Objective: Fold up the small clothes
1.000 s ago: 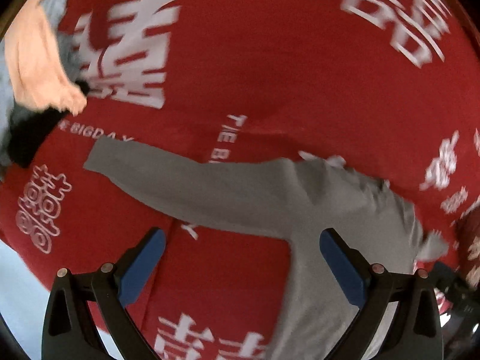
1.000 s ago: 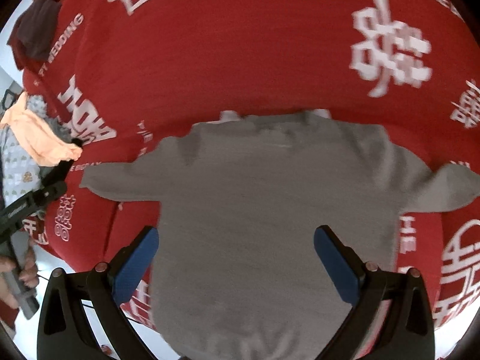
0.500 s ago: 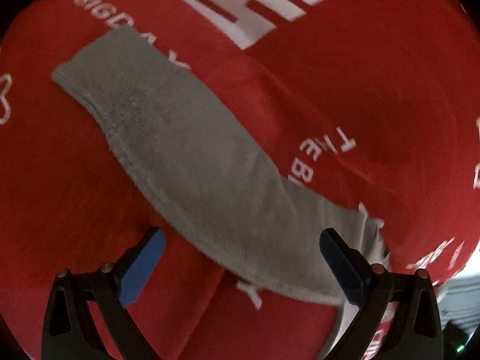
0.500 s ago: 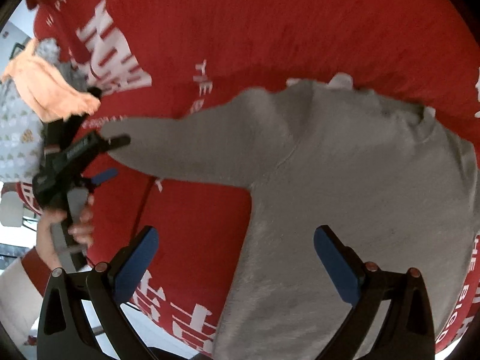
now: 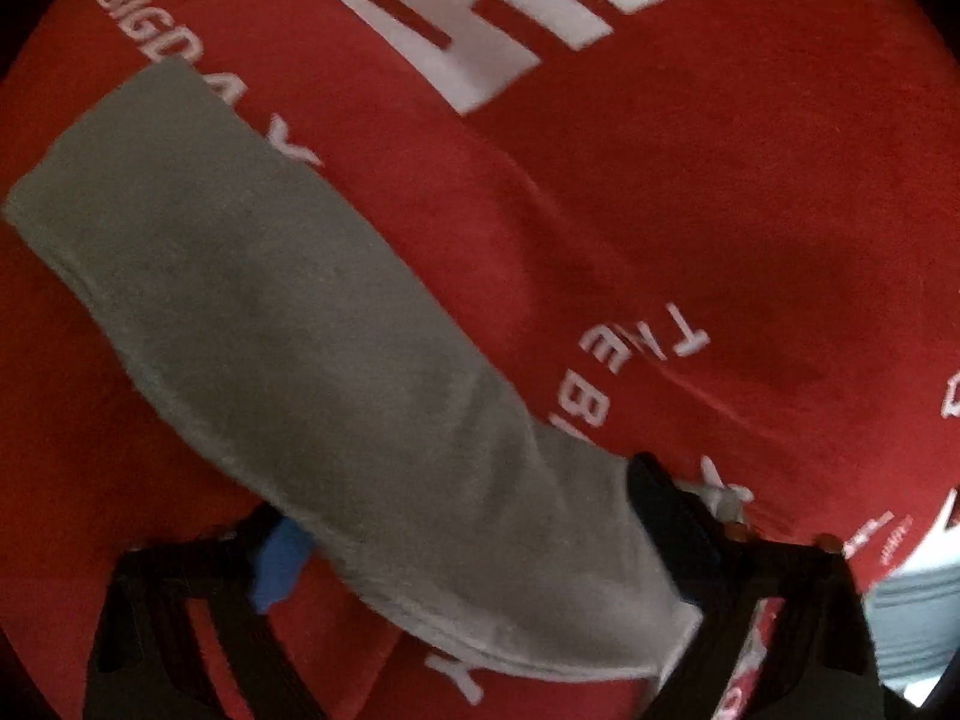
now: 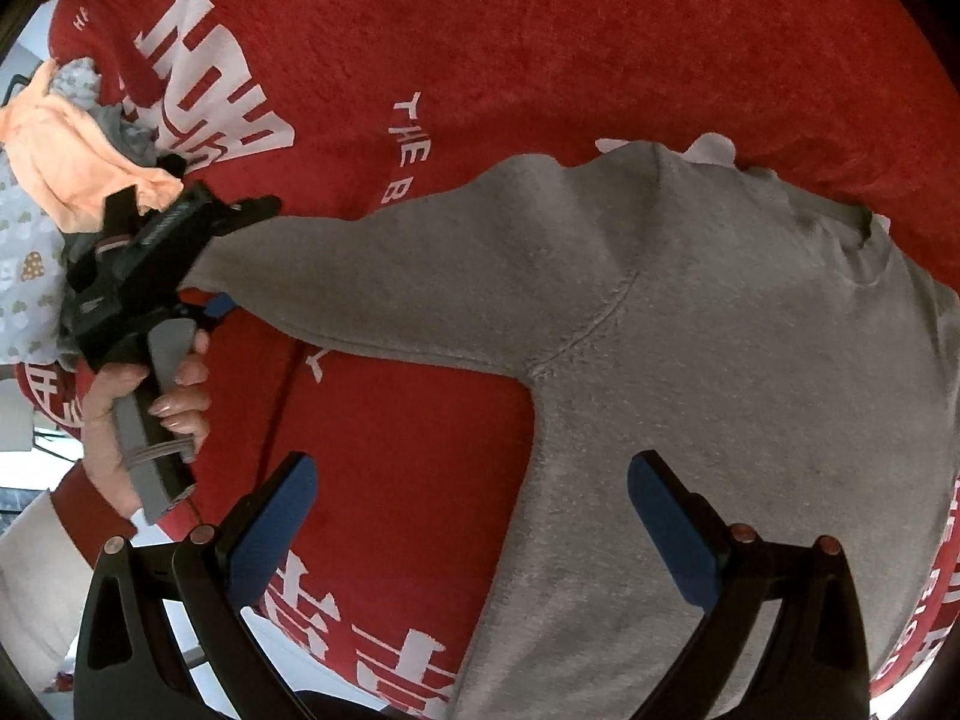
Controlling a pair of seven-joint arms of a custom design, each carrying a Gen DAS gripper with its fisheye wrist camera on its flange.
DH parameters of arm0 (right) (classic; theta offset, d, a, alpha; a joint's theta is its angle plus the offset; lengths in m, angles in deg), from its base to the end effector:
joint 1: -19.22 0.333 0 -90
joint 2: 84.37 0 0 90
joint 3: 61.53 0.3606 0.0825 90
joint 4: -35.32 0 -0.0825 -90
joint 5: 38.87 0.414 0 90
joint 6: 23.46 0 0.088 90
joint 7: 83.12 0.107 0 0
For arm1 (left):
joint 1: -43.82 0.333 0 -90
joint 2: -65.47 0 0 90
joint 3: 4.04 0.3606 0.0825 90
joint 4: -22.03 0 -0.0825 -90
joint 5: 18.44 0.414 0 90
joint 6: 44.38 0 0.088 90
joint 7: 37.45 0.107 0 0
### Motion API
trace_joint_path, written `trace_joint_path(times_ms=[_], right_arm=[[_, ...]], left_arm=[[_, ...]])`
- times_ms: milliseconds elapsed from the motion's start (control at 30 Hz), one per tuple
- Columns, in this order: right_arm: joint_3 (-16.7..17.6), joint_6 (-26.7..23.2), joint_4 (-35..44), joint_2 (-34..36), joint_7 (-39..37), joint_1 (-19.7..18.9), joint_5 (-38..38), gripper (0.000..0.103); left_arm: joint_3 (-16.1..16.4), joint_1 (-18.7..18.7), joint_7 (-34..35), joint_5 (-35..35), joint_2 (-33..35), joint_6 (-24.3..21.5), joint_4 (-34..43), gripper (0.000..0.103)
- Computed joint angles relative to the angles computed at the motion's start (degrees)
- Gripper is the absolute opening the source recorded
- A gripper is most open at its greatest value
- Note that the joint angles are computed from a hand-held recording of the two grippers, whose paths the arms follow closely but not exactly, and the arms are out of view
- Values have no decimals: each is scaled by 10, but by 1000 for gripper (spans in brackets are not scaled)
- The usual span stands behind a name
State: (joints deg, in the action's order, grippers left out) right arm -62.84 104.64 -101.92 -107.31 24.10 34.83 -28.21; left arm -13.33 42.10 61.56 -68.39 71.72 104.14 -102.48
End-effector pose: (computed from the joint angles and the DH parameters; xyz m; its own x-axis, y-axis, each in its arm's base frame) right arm 0.4426 0.1177 0.5196 -0.1231 -0.9637 -0.2368 -0.9724 0.1647 -0.1650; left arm 0.5927 -0.0987 0.3950 0.2296 -0.7857 0.5744 -0.9115 -0.3805 -0.1562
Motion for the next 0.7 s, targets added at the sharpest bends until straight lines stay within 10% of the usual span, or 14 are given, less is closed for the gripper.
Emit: trace_joint_path(times_ms=[100,700], right_arm=[[-3,3,-9,-7,2,-1,6,103],[-78,-45,-74,-141,-40,-81,-15,103]], left_arm=[[2,-4,-18,41,0,0,3,19],[-64,-159,42,99,-94,75,50,18]])
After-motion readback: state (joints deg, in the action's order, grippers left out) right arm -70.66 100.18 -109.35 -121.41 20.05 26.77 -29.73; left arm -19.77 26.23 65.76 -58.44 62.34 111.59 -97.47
